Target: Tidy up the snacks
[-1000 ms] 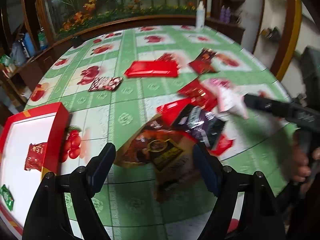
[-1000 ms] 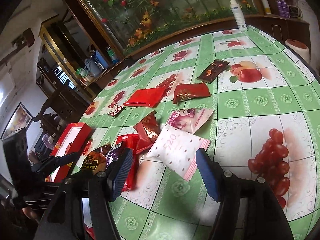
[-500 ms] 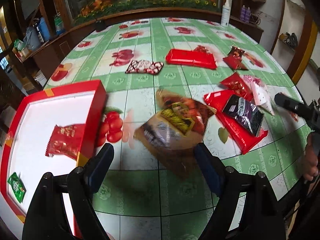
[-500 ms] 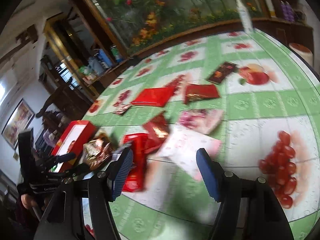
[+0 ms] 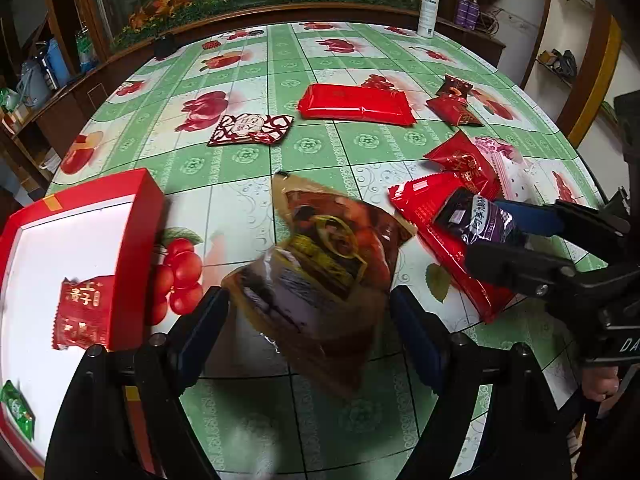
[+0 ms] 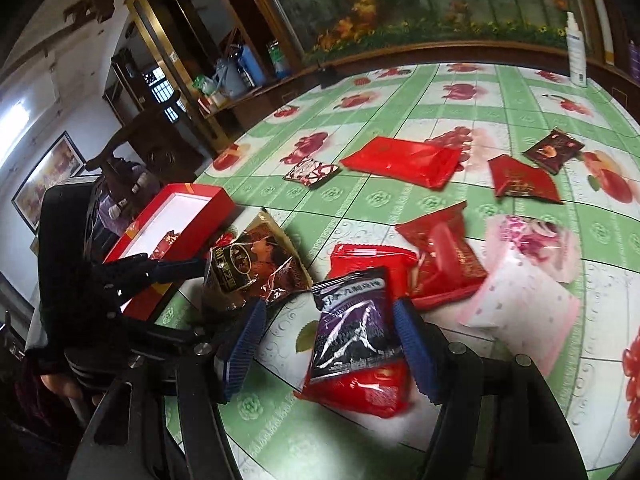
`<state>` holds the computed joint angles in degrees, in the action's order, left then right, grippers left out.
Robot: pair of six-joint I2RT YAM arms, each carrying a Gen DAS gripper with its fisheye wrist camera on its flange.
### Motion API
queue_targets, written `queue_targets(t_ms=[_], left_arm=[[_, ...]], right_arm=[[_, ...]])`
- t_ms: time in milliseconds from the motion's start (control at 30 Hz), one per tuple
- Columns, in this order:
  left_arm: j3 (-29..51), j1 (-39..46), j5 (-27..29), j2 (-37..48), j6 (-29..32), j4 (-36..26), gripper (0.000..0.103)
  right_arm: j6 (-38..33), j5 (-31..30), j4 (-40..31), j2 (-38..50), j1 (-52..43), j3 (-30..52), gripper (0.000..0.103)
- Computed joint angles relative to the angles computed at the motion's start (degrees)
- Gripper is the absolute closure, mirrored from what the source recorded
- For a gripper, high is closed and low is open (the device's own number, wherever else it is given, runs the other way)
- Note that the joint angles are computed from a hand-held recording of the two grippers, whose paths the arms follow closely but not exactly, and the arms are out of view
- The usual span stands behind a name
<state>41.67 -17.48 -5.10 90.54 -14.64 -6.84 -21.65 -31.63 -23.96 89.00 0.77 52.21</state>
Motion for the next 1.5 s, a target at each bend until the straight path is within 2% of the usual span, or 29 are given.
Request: queue_targets(t_ms=[33,67,167,267,367,400,467,567,800,933,1033,1067,1100,1233,1367,1500], left_arm=[[-0.11,0.09,0.17,0.13,0.04,0.29,0.023],[-0.17,0.35,0.63,0.51,-0.02,0.6,0.031],[-0.24,1.2,2.19,1.12,-0.09,1.14,0.04],[-0.37,1.05,1.6,0.97,-0.61,1.51,0.048],[-0.38,1.37,2.05,0.78,-1.08,1.73,0.06],[-0.38,1.53,2.33,0.7,-1.12,1.72,0.062],[-0.51,1.86,2.94,0.48,-0.96,1.81,0.063],[-0.94,2.25,3.69,-0.36,-0.98,1.94,0.065],[-3.85,4.32,7.21,-5.8,-0.13,3.01,0.069],[-4.27,4.74,8.85,-6.31,0.72,3.45,0.069],[-3.92,3.97,8.05,-5.8,0.02,3.15,0.067],[-3.48,3.3,6.88,-5.45,-0.06,2.24,0.061],[-2.69,2.86,5.61,-4.93,-0.16,0.43,0.053],[-5.01,3.04,6.7,-8.54,-0.68,-1.19,0.05],[-4.99,2.2,4.1,-12.84,0.52,-3.87,0.035],[-0.82,0.87,-0.1,-10.22,4.11,-4.52,0.025]], right_arm=[[0.02,0.44,-0.26,0.37,0.37,0.24,0.035],[0.05,0.62,-0.29,0.45,0.41,0.34,0.035],[0.28,0.59,-0.25,0.73,0.39,0.52,0.039],[0.36,2.09,-0.08,0.73,0.76,0.58,0.053],[-0.46,6.64,0.85,-0.35,2.17,-0.2,0.065],[-1.18,8.35,1.24,-0.92,2.88,-0.62,0.071],[-1.38,11.28,2.46,-1.89,4.03,-1.61,0.073],[-1.51,11.73,3.12,-2.71,3.77,-2.43,0.077],[-1.49,4.39,2.54,-3.54,-3.75,-2.13,0.078],[-1.2,-2.73,0.71,-2.98,-9.85,-0.36,0.078],[-0.77,-7.17,-0.98,-0.79,-12.87,1.69,0.078],[-0.47,-8.38,-1.48,0.27,-13.52,2.37,0.078],[-0.51,-8.65,-1.89,0.84,-13.77,2.79,0.078],[-1.2,-8.85,-3.4,2.33,-13.81,3.86,0.078],[-1.72,-7.31,-6.06,5.0,-13.29,5.77,0.078],[-1.21,-5.14,-8.33,7.92,-12.89,7.91,0.078]])
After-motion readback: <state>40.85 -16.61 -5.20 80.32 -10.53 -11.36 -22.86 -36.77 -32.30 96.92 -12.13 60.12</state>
